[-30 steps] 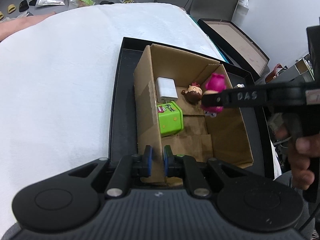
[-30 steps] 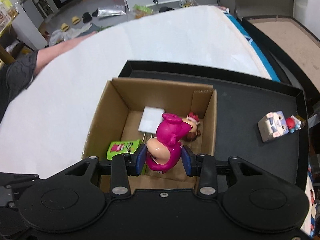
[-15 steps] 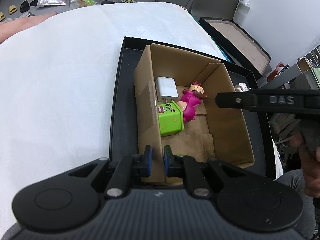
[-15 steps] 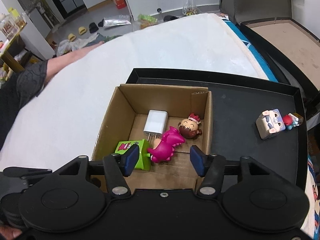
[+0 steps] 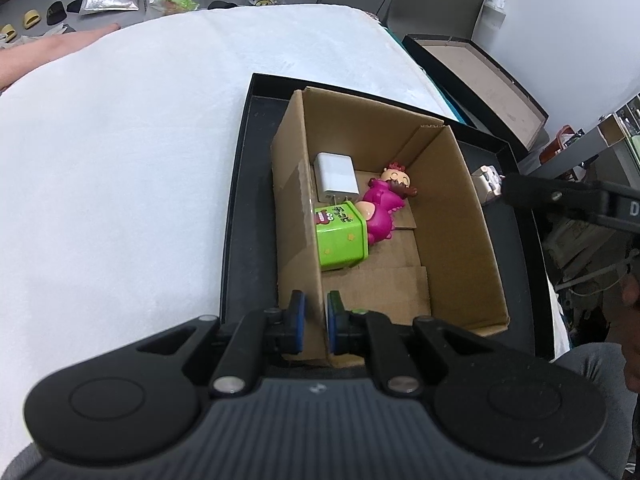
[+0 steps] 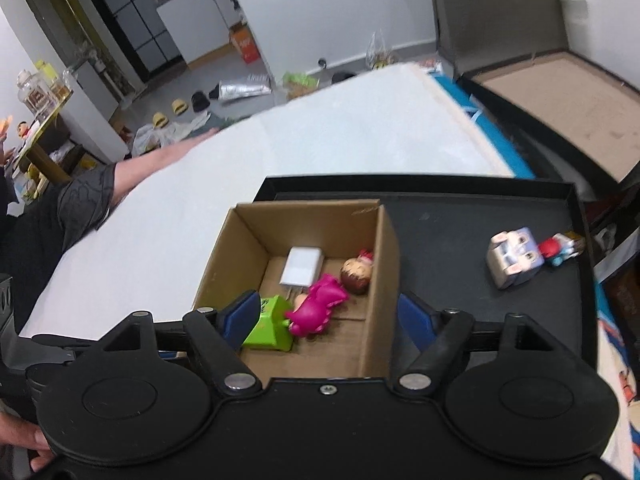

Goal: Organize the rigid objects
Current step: 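Move the right gripper to the white-and-blue cube figure and grasp it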

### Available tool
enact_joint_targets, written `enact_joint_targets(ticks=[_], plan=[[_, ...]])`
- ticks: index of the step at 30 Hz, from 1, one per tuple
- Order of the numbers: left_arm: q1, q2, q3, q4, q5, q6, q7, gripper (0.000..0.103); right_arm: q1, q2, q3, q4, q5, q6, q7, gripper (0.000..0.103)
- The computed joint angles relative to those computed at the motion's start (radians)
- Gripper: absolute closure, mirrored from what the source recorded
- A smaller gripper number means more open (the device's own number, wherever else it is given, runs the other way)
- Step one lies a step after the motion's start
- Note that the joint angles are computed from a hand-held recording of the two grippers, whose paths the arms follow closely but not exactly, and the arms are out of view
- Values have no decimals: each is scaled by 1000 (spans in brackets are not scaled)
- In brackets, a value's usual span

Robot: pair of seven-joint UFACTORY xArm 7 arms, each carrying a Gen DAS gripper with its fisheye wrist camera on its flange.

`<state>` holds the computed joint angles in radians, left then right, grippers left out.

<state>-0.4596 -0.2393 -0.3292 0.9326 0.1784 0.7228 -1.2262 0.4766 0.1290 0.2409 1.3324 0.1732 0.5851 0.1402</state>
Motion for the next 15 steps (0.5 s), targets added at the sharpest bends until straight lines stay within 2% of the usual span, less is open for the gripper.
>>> enact_joint_targets(ticks=[7, 11, 15], plan=[[-5, 29, -6, 42, 17, 57, -9, 93, -35, -60, -20, -95, 52, -64, 14, 21], [-13, 38, -4, 55, 22, 74, -7, 93, -49, -87, -38, -141, -22, -83, 83, 21], [-17, 47, -2, 67, 36, 86, -16, 93, -72, -104, -44, -175, 32, -100, 55, 21]])
